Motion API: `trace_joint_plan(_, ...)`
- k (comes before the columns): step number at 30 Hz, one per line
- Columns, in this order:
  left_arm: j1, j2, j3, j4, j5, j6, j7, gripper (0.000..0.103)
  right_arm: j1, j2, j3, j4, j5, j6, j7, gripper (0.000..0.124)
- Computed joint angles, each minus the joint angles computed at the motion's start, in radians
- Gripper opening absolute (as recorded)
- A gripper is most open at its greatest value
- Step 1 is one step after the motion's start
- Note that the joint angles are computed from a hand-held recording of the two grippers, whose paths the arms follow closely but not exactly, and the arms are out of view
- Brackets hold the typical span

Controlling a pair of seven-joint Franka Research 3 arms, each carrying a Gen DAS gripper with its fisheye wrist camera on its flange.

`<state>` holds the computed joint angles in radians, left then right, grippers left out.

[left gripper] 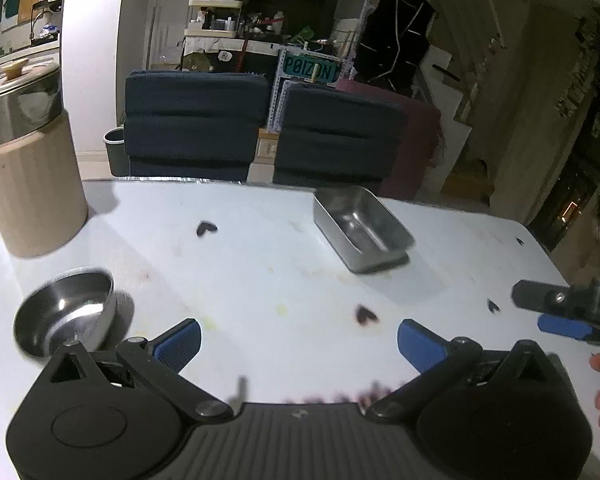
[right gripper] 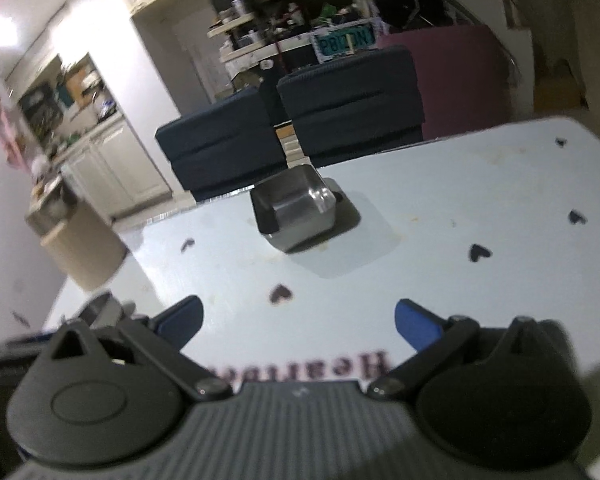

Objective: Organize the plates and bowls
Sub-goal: 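Move both grippers to the rims of the second square steel dish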

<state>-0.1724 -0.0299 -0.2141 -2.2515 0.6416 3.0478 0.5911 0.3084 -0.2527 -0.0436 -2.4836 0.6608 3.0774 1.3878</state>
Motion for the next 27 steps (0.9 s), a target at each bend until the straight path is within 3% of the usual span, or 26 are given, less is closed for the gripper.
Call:
trace_joint_plan(3,0.009,0.079,0.023,0.087,0.072,0.019,-0.034,0.103,-0.048,0.069,0.041,0.064,-0.024,0.005,0.127,0.103)
trace_joint_plan(6,-0.016,0.159,0.062,0.186,0.112,0.024,-0.045,0.103,-0.042,0.149,0.027,0.152,0.026,-0.018,0.168,0.101)
trace_joint_plan(11,-0.066,0.281,0.127,0.326,0.105,0.05,-0.025,0.103,-0.093,0.325,0.054,0.319,-0.004,-0.053,0.346,0.093)
trace_joint_plan(13,-0.087,0.326,0.149,0.373,0.093,0.047,-0.012,0.103,-0.091,0.387,0.043,0.371,-0.075,-0.061,0.479,0.089)
trace_joint_plan(16,-0.105,0.382,0.17,0.422,0.057,0.054,0.003,0.103,-0.121,0.47,0.078,0.446,-0.03,-0.061,0.538,0.086)
trace_joint_plan(19,-0.096,0.424,0.16,0.453,-0.005,0.056,0.043,0.103,-0.093,0.536,0.053,0.499,-0.104,-0.055,0.63,0.081)
trace_joint_plan(24,-0.144,0.477,0.227,0.49,-0.038,0.094,0.049,0.103,-0.034,0.601,-0.015,0.565,-0.261,-0.098,0.783,0.069)
trace_joint_plan(27,-0.135,0.502,0.214,0.508,-0.082,0.111,0.071,0.103,-0.036,0.62,-0.015,0.589,-0.313,-0.11,0.808,0.066)
